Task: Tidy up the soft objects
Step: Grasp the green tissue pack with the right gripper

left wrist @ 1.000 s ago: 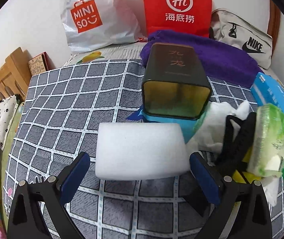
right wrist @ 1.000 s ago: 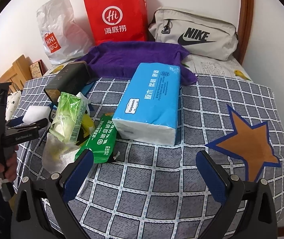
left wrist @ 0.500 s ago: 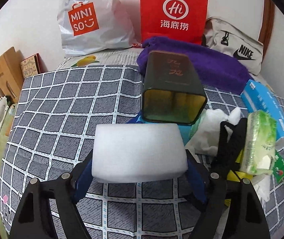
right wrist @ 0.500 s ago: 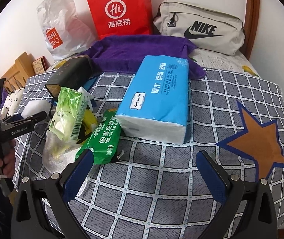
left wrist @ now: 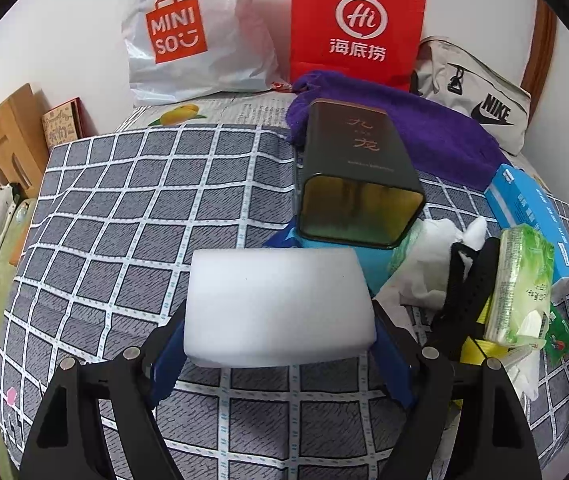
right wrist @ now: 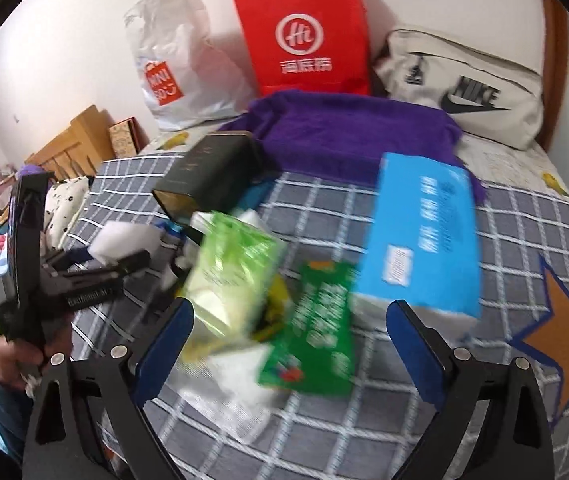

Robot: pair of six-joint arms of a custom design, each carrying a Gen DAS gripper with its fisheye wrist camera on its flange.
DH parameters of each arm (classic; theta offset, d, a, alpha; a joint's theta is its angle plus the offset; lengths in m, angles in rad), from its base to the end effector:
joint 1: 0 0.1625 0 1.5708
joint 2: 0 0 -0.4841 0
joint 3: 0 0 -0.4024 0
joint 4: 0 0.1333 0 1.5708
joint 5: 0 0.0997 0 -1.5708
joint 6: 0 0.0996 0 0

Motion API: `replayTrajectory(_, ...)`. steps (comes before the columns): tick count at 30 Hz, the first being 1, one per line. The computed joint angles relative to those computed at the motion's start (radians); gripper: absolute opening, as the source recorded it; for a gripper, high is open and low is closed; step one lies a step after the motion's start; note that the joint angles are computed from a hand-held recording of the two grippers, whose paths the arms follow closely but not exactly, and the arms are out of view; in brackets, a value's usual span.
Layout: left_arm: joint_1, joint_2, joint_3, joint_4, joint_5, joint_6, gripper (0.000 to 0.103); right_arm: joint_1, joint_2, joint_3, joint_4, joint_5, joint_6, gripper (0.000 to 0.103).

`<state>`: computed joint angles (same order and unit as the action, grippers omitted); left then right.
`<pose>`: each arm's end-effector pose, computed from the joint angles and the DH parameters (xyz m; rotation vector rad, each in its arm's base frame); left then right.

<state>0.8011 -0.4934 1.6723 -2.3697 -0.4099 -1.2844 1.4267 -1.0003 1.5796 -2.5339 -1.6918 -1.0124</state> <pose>-0.2965 -0.6288 -0.0540 -0.2736 2.0625 -0.9531 0.0155 -0.7375 0.2953 1.1517 -2.5625 0.3641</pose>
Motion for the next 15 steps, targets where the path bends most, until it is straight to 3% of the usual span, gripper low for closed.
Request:
replayTrajectory(5, 0.001, -0.010, 0.010, 0.017, -0.007, -0.020, 0.081, 0.030, 0.038, 0.000, -0.024, -0.045, 0.029, 0.097)
replayTrajectory(15, 0.007, -0.023, 0.044, -0.088, -0.027, 0.040, 0.081, 0.069, 0.088, 0.024, -0.101, -0.158, 0.064, 0.097)
